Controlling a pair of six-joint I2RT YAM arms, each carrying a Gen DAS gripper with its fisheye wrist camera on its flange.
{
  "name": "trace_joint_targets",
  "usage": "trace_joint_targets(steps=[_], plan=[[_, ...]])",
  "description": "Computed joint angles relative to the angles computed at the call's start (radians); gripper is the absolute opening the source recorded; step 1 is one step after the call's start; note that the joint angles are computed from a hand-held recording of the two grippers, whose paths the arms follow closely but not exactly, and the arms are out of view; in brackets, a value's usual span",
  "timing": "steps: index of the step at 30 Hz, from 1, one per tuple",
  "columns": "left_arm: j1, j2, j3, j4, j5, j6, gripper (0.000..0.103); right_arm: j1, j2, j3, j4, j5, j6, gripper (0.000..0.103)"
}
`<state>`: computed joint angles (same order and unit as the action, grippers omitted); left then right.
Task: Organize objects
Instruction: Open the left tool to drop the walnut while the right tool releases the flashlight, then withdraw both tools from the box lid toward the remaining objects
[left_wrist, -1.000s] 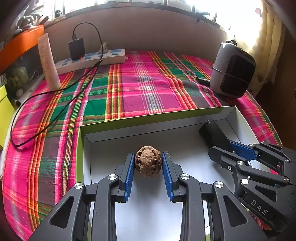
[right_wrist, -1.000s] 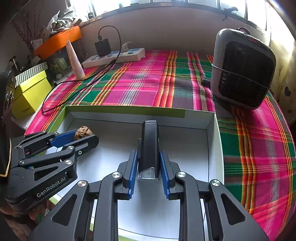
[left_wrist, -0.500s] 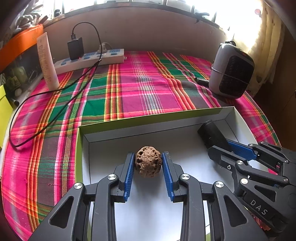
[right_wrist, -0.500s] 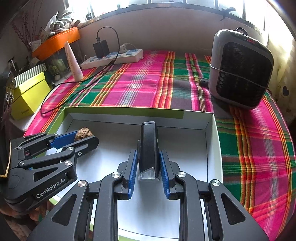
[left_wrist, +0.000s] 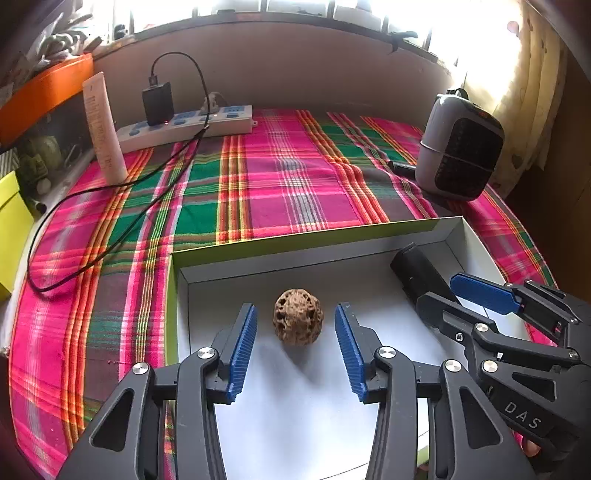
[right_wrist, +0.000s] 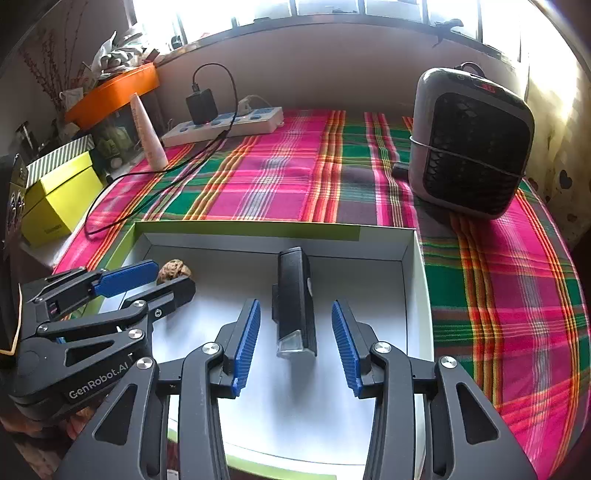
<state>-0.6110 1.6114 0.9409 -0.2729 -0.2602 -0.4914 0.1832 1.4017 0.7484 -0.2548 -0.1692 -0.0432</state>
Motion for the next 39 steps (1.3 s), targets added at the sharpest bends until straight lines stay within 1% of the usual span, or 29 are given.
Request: trace_joint_targets(steps=[5,9,13,19,22,25,30,33,39], plan=[[-0.006,-0.023,-0.011,-0.006,-0.008,-0.005,0.045,0.001,-0.02,-0.013,0.003,0.014,0.004,0.043],[-0.021,-0.052,-0.025,-0.016,-0.031,-0.016,0.046,-0.004,-0.049,-0.032,0.005,0.01,0.004,0.049],[-0.033,-0.095,-0.054,-0.018,-0.036,-0.032,0.046,-0.006,-0.093,-0.056,-0.003,0.014,0.005,0.05],[-0.07,-0.179,-0.109,-0.029,-0.077,-0.065,0.046,-0.008,-0.19,-0.104,-0.016,0.003,0.007,0.049],[-0.107,-0.216,-0.129,-0.046,-0.135,-0.081,0.046,-0.007,-0.227,-0.122,-0.025,0.006,0.009,0.05],[-0.122,-0.25,-0.154,-0.051,-0.134,-0.098,0.046,-0.008,-0.274,-0.147,-0.037,-0.003,0.01,0.05],[-0.165,-0.301,-0.195,-0.067,-0.149,-0.146,0.046,-0.008,-0.346,-0.18,-0.063,0.004,0.007,0.05],[-0.191,-0.348,-0.234,-0.069,-0.163,-0.18,0.046,-0.033,-0.41,-0.209,-0.085,-0.018,0.005,0.05],[-0.232,-0.435,-0.294,-0.106,-0.193,-0.24,0.046,-0.054,-0.502,-0.252,-0.119,-0.022,0.004,0.049]])
